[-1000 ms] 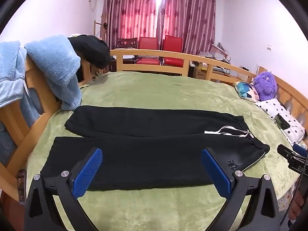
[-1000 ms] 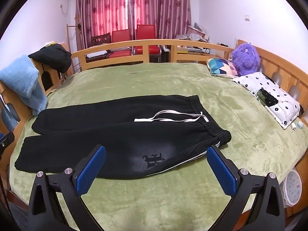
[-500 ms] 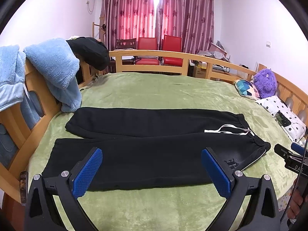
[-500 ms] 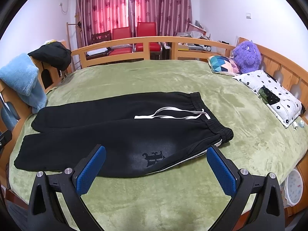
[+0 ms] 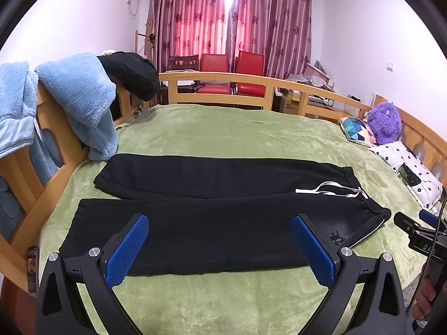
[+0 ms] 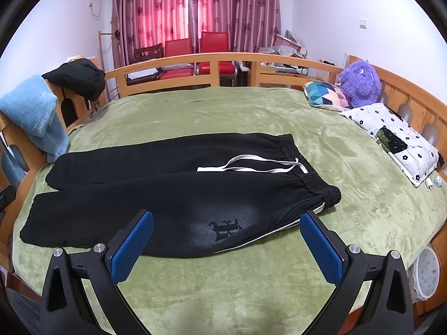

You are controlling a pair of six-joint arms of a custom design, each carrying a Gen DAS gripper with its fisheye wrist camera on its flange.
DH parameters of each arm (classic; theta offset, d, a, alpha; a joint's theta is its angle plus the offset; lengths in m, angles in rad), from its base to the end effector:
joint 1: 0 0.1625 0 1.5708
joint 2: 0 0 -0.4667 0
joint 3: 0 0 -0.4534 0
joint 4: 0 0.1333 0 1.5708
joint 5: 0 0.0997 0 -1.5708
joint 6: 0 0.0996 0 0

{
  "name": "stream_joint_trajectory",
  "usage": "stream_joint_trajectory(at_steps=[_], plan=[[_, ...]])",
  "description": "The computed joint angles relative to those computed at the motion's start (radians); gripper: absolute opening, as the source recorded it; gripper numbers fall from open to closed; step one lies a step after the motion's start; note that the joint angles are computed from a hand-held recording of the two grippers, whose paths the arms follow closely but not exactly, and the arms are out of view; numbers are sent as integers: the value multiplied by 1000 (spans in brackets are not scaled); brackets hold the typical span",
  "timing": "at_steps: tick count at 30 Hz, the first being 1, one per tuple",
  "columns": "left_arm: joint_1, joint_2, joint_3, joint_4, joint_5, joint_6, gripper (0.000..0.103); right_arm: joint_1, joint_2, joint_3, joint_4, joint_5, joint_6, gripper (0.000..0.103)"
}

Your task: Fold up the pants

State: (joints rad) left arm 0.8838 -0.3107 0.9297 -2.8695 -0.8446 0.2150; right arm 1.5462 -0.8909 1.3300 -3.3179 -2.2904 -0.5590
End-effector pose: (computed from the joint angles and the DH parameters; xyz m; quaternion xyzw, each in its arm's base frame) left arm -0.4407 -0.8517 0.0469 0.2776 0.8448 -0.3813 0.2527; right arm 0.0479 -0.8035 0.4095 -0.0105 -0.7730 0.4650 0.4314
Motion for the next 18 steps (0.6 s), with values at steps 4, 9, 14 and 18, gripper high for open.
stream_joint_trajectory(at_steps=[4,9,14,18], plan=[[0,-4,8,-4,-6,-1,103,3,9,-3,-17,-4,-20,103],[1,-4,7,0,-3,-3,103,4,9,-3,-15,-5,-19,103],[1,-5,6,1,-6,-1,103,5,8,-3,-14,-5,-17,103],[2,-6,5,7,-6,-6,103,6,11,-4,-18,-3,-18,103]])
